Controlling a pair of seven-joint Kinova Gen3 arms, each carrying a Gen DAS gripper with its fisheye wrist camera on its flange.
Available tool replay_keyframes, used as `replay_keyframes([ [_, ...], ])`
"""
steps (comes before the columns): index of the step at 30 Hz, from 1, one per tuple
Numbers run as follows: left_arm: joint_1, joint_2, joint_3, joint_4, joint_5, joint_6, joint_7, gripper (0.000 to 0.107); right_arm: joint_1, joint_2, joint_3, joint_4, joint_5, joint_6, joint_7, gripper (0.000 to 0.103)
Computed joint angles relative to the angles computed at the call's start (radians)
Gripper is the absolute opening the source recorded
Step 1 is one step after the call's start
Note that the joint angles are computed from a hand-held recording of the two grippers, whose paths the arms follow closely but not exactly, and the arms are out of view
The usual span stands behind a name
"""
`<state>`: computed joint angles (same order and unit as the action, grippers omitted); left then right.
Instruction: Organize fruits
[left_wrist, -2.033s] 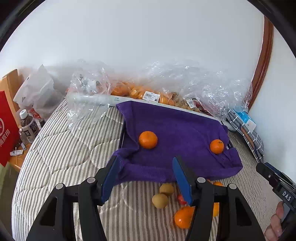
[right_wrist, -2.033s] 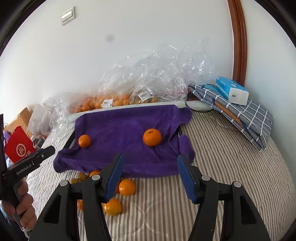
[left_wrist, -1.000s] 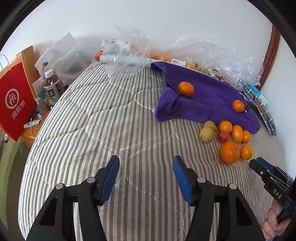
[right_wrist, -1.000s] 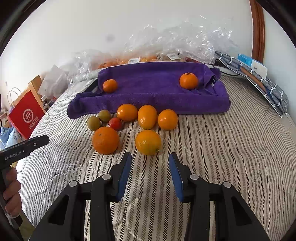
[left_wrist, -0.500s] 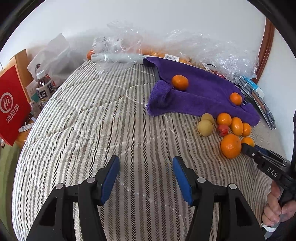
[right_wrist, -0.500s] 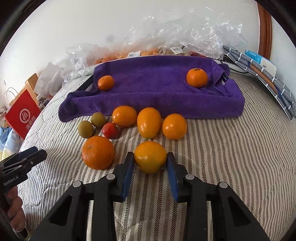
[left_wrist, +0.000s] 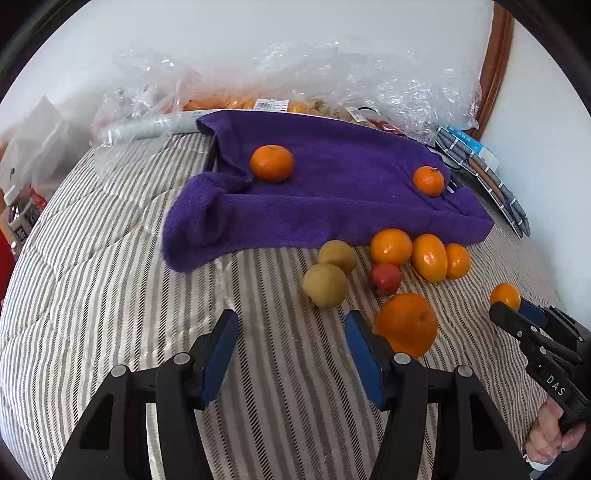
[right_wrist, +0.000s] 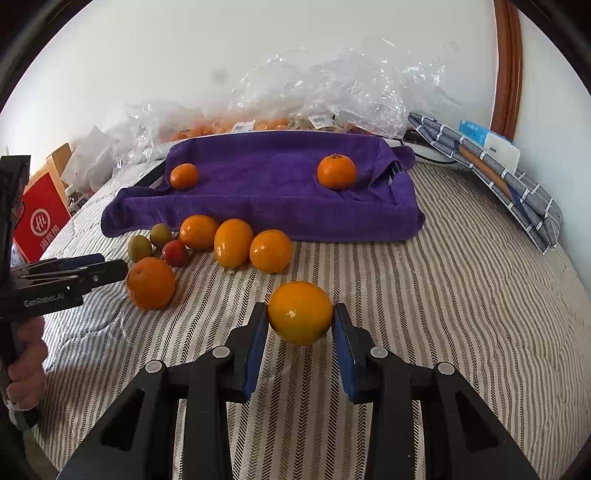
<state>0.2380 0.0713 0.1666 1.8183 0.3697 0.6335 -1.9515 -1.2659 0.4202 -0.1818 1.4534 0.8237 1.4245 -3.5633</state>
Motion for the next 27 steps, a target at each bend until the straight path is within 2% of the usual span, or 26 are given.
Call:
replay_keyframes([
  [2,0.020,0.005,0.008,0.005,-0.030,-0.037,0.020,0.058,0.010,-0.023,-0.003,0.039,-0.001,-0.044,-0.034,0.035],
  [5,0.036,0.021,0.015,-0.014,-0.066,-0.043,0.046,0.050,0.036,-0.062,-0.014,0.107,0.004,-0.129,-0.092,0.035],
  [7,0.033,0.029,0.017,-0.023,-0.057,-0.041,0.041,0.042,0.036,-0.076,-0.021,0.134,0.027,-0.153,-0.128,0.035],
  [8,0.025,0.032,0.020,-0.025,-0.037,-0.037,0.021,0.038,0.035,-0.080,-0.025,0.145,0.041,-0.160,-0.143,0.035],
  [9,0.013,0.033,0.023,-0.025,-0.003,-0.032,-0.010,0.029,0.036,-0.083,-0.030,0.152,0.051,-0.166,-0.153,0.035],
  [10,0.001,0.036,0.025,-0.025,0.028,-0.027,-0.039,0.027,0.039,-0.082,-0.034,0.152,0.053,-0.166,-0.155,0.035],
  [12,-0.018,0.028,0.024,-0.010,0.086,-0.035,-0.083,0.027,0.044,-0.075,-0.039,0.139,0.043,-0.154,-0.150,0.035],
  [15,-0.029,-0.006,0.016,0.038,0.154,-0.101,-0.119,0.027,0.039,-0.068,-0.038,0.131,0.047,-0.140,-0.156,0.035],
  [19,-0.042,-0.028,0.000,0.069,0.241,-0.132,-0.178,0.027,0.019,-0.072,-0.037,0.147,0.067,-0.118,-0.218,0.035],
  [22,-0.043,-0.032,-0.007,0.075,0.279,-0.134,-0.218,0.027,0.016,-0.078,-0.042,0.163,0.080,-0.115,-0.262,0.035],
  [27,-0.036,-0.056,-0.014,0.104,0.325,-0.173,-0.272,0.027,0.023,-0.079,-0.052,0.164,0.091,-0.116,-0.260,0.035],
])
